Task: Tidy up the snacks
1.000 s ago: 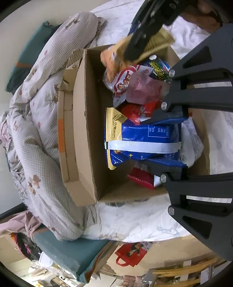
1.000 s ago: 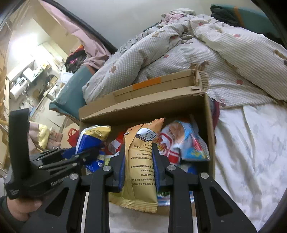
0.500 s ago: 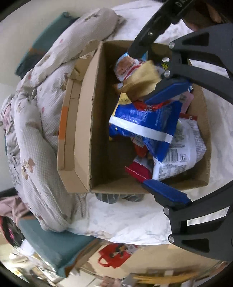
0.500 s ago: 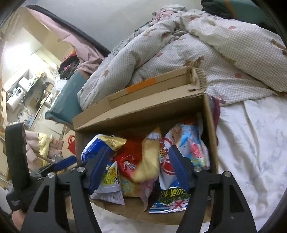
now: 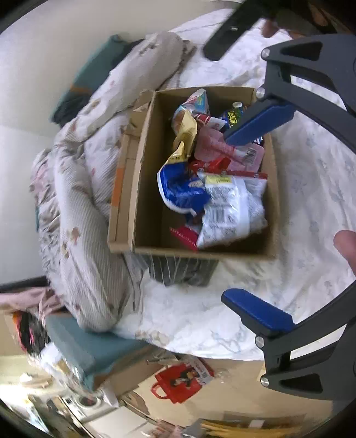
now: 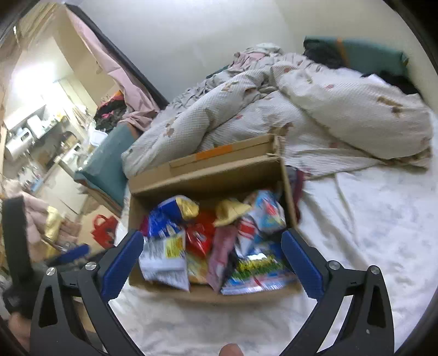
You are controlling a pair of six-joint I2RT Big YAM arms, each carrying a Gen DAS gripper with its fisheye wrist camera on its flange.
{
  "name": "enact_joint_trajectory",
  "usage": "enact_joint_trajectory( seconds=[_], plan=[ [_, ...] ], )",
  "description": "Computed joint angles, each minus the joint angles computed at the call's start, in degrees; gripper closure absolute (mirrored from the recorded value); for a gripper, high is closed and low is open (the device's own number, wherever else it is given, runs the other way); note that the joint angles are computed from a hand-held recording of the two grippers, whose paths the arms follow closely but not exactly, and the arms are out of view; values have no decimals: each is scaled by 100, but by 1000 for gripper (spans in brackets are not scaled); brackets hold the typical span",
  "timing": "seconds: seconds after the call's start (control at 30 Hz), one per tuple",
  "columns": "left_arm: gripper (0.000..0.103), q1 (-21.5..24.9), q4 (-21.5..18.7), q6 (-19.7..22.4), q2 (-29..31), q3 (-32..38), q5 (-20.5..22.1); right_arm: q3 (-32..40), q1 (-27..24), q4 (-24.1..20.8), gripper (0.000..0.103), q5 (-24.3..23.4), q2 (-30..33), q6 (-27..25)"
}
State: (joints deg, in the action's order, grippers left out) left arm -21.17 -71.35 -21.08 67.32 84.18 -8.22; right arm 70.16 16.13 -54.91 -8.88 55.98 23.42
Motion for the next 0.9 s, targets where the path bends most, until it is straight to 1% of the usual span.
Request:
enact_joint_trajectory(
  seconds=[0.03,0.1,0.2,0.27,0.3,0.4,0.43,0.53,0.57,0.63,0.7,0.8,0.9],
  plan=[
    [0,38,8,-17,-110,-84,-4,-47,96,-57,0,227,-117,-52],
    [0,121,5,-43,-283,-223,43,-109,217,-169,0,466,-305,-128],
    [0,245,35,-23,-607,-489,182,-225,309,-321,0,602,-543,-61],
    [0,223,21,-8,-793,-629,58,-285,378,-471,0,704,-669,20],
    [0,195,-2,5,-874,-686,-52,-294,469,-599,0,879,-726,23],
    [0,140,-45,123,-1125,-853,-277,-367,709,-760,0,1290,-920,31],
    [0,108,-77,128,-1188,-900,-339,-393,763,-773,0,1344,-966,59],
    [0,37,-22,116,-1419,-1124,-172,-504,915,-751,0,1445,-1055,155],
    [0,-11,51,114,-1485,-1205,-162,-561,948,-686,0,1425,-1070,177],
    [0,-93,212,151,-1555,-1356,-167,-634,1046,-572,0,1535,-1061,208],
    [0,-121,286,168,-1538,-1433,-181,-666,1155,-489,0,1700,-1000,162],
    [0,-117,323,116,-1456,-1458,-154,-663,1361,-538,0,1973,-856,0],
    [0,-160,377,95,-1460,-1491,-157,-685,1460,-531,0,1978,-770,-29]
  ],
)
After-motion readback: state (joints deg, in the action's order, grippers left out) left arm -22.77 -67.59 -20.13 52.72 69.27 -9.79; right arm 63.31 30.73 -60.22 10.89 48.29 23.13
